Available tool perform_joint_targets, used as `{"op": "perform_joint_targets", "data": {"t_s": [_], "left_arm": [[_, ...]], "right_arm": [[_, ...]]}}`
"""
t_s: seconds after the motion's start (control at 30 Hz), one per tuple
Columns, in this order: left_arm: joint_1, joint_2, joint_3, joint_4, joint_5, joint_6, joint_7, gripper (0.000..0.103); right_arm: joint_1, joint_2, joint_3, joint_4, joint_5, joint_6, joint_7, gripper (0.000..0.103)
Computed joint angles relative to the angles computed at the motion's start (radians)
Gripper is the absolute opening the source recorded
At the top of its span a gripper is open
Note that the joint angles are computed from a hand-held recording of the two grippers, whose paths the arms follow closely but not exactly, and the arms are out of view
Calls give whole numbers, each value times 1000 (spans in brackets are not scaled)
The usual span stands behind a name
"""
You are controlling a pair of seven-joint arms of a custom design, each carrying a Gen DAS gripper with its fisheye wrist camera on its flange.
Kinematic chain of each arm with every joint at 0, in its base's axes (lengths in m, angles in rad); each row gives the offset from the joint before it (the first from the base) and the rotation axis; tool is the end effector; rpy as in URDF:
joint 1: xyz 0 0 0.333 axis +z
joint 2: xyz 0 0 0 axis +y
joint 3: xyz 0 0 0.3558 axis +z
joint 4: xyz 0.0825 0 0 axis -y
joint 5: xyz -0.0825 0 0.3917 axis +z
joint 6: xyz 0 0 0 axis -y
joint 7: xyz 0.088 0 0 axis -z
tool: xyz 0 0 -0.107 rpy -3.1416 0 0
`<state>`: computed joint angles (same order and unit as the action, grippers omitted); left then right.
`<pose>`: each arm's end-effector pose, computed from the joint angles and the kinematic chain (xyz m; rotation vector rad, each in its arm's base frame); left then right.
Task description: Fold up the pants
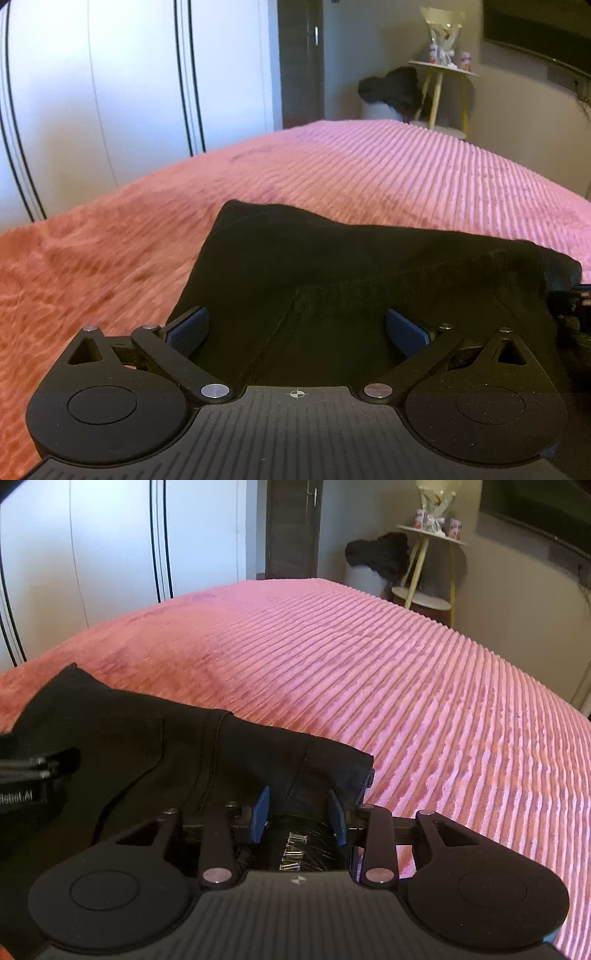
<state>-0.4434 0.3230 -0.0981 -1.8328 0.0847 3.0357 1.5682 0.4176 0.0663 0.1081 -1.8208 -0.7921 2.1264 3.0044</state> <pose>0.6022 -0.3597 0.4972 -1.1695 2.2149 -1.0170 0.5520 0.2815 0.5686 -1.2802 2.3071 -0.9023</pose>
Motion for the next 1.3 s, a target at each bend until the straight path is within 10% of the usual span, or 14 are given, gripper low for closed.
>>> {"op": "perform_joint_targets", "data": {"t_s": [0.2,0.5,1.1,1.3], "left_arm": [[238,-152,-266,-194,-326,11,334,103],[147,-201,-182,-251,-334,-8,344,103],[125,-209,-161,-280,-316,9,308,103],[216,-228,-253,-257,-644,-47,572,103]], "right_arm": [[35,-116,52,-52,104,0,97,39],[51,-90,70,-8,263,-138,53,53],[-5,-115,38,-127,372,-15,102,99],[-32,-187,25,-246,385,166,157,99]]}}
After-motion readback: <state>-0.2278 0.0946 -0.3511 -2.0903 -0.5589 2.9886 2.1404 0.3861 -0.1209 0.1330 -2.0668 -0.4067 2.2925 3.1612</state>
